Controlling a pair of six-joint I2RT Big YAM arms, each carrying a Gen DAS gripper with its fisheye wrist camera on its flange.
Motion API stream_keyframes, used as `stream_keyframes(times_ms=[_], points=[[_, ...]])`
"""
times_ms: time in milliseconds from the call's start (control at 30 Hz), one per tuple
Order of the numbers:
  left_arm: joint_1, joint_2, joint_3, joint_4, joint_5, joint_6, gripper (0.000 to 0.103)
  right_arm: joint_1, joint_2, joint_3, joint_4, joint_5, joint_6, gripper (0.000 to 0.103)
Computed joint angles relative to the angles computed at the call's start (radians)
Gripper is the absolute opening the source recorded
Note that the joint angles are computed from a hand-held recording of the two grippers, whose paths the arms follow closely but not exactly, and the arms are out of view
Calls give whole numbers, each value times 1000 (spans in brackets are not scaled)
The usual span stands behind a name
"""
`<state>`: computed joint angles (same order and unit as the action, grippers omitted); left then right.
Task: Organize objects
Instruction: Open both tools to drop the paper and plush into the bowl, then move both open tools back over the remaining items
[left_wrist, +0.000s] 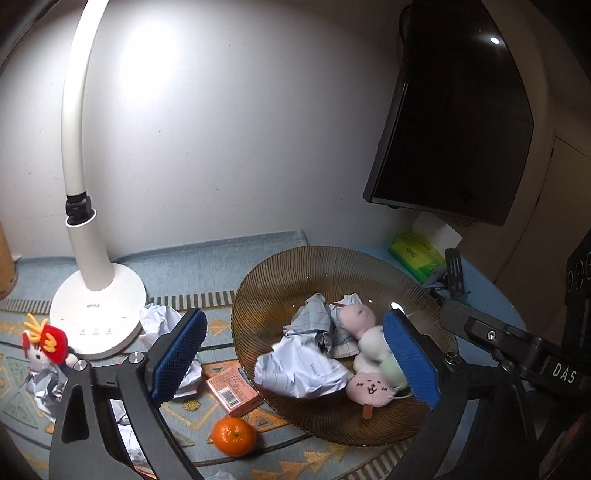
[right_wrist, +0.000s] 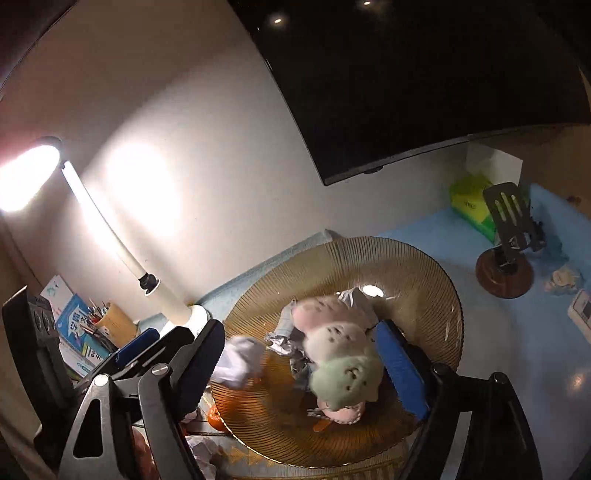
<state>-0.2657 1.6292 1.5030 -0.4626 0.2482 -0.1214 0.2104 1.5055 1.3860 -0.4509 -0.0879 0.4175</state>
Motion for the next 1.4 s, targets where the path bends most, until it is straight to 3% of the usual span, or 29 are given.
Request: stream_keyframes(times_ms=[133,300,400,467,633,767,833,967,1400], points=[[43,-86,-112,46,30,-8,96,4,-38,-58,23,-29,-23,83],[135,-283,-328,130,37,-28,97,72,-99,-118,26,-65,-35,83],[197,-393,-446,153,-29,-23,97,147,-126,-166,48,-57,-75,83],[245,-431,-505,152,-58,-28,97,212,-126,-193,55,2,-124,83],[325,-428,-591,163,-118,-22,97,320,-73,-236,93,168,-175,83],[357,-416,-639,230,-94,-40,97,335,-33,-236,84,194,-183,83],[354,-396,-621,199,-115,-50,97,338,-24,-231,83,207,-191,84],[355,-404,-632,214,-117,-53,97,340,7,-196,31,241,-174,86],[350,-387,-616,175,-121,-47,97,381,18,-188,28,325,-237,90]])
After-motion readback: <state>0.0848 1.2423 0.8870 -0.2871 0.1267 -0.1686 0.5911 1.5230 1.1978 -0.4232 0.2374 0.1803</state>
